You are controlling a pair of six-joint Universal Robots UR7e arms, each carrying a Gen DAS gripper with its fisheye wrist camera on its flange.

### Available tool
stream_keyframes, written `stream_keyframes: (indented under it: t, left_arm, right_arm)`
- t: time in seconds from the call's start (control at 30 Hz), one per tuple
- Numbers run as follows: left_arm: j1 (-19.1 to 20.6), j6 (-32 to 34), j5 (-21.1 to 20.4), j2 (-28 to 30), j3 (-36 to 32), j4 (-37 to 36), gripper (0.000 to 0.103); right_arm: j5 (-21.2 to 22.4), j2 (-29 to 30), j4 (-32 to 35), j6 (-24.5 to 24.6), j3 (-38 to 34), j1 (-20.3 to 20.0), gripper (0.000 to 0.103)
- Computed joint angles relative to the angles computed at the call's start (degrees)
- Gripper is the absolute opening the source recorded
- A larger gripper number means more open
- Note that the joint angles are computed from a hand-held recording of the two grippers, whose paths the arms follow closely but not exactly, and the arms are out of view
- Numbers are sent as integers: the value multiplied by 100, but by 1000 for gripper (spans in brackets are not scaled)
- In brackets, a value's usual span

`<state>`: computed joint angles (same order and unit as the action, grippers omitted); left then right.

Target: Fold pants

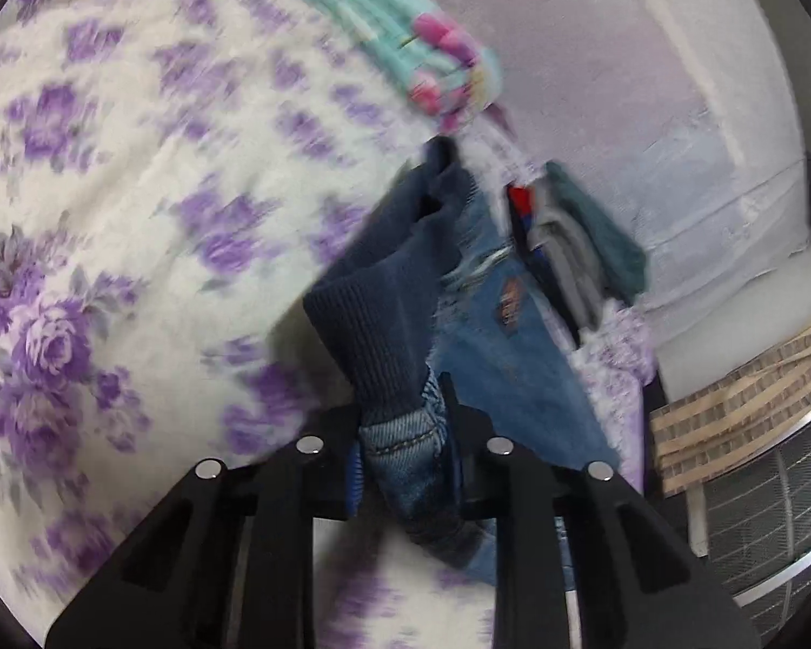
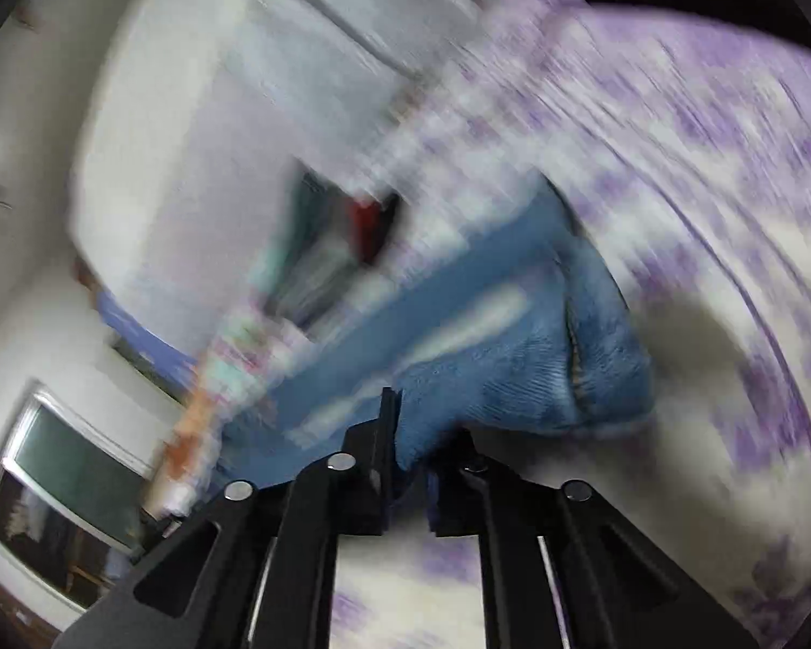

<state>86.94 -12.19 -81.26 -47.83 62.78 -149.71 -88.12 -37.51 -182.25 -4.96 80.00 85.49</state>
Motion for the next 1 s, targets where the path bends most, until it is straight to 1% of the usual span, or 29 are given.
stream_keyframes:
  t: [0.03, 0.07, 0.1, 0.13, 0.17, 0.2, 0.23, 0.27, 0.3, 0.33, 0.37, 0.43, 0.47, 0.5, 0.57, 0.6, 0.63, 0.67, 0.7, 0.73, 0.77, 0.8, 0.83, 0.87, 0.9, 0.93, 1.0]
  left_arm:
    - [51, 29, -78, 20, -23, 77, 25]
    - [72, 225, -187, -41, 75, 0, 25]
    - [29, 368, -56, -136, 210, -84, 27]
    - [-47, 498, 216, -273, 436, -330, 39]
    - [-110, 584, 463, -374, 621, -584, 60]
    - [-215, 708, 880, -487, 857, -1003, 69]
    - [-325, 856, 1316, -575, 1080, -1465, 74]
    - [-460, 1131, 1726, -651, 1278, -1980, 74]
    - [-553, 1339, 1896, -689, 1382, -2255, 74]
    - [-612, 1498, 1842, -725, 1423, -2351, 74]
    - [-686, 1648, 1663, -741, 1399, -2261, 74]
    - [-845, 2003, 1360, -621, 1209, -1960, 75]
    - [-912, 2137, 1355, -525, 1120, -1913, 76]
    - [-992, 2331, 1416, -395, 1013, -1848, 78]
    - [-1114, 2889, 1648, -72, 741, -1706, 85]
    - [-1156, 3178, 1912, 108, 646, -1738, 85]
    - [-1180, 3451, 2416, 405, 419, -1771, 85]
    - [-1156, 3508, 2752, 636, 173, -1634, 85]
    - [-1085, 3430, 2957, 762, 38, -1391, 85]
    - [-969, 3492, 3135, 920, -100, -1332, 85]
    - [-918, 3794, 3231, 987, -102, -1512, 86]
    - [-974, 3917, 3287, 945, -8, -1649, 86]
    - [-1010, 3894, 3343, 924, 10, -1657, 86]
    - [-1033, 3722, 3364, 890, -16, -1482, 86]
    - [-1040, 3492, 3310, 836, -53, -1239, 86]
    - [-1024, 3323, 3179, 784, -87, -1064, 86]
    - [-994, 2868, 2489, 570, -98, -764, 86]
  right_arm:
    - [-192, -25, 29, 192, 138, -97, 19]
    - [-144, -64, -53, 346, 290, -176, 20]
    - [144, -177, -376, 515, 579, -306, 20]
    - [332, -287, -731, 600, 835, -398, 21]
    - [294, -412, -1049, 663, 1057, -425, 21]
    - [63, -563, -1441, 663, 1292, -398, 25]
    - [-262, -589, -1701, 629, 1356, -323, 25]
    - [-826, -588, -2084, 389, 1389, -182, 25]
    - [-1267, -538, -2390, -92, 1325, 2, 25]
    - [-1467, -484, -2462, -421, 1232, 143, 25]
    - [-1472, -433, -2462, -624, 1149, 226, 25]
    - [-1190, -265, -2139, -1086, 840, 417, 25]
    - [-1097, -149, -1903, -1265, 648, 494, 28]
    - [-988, 3, -1543, -1471, 387, 572, 37]
    - [-946, 280, -1004, -1713, -41, 661, 43]
    - [-1052, 462, -731, -1800, -298, 692, 43]
    - [-1141, 591, -536, -1822, -490, 703, 43]
    - [-1186, 673, -344, -1806, -610, 672, 44]
    - [-1267, 739, -55, -1679, -752, 609, 48]
    - [-1399, 789, 213, -1473, -874, 548, 48]
    - [-1312, 793, 477, -1307, -945, 419, 44]
    - [-985, 714, 595, -1158, -858, 285, 41]
    - [-700, 601, 539, -1058, -707, 206, 42]
    - [-626, 509, 569, -949, -603, 190, 43]
    - [-693, 476, 525, -914, -560, 215, 45]
    - [-862, 490, 368, -968, -539, 274, 48]
    - [-1113, 599, 227, -1108, -626, 386, 53]
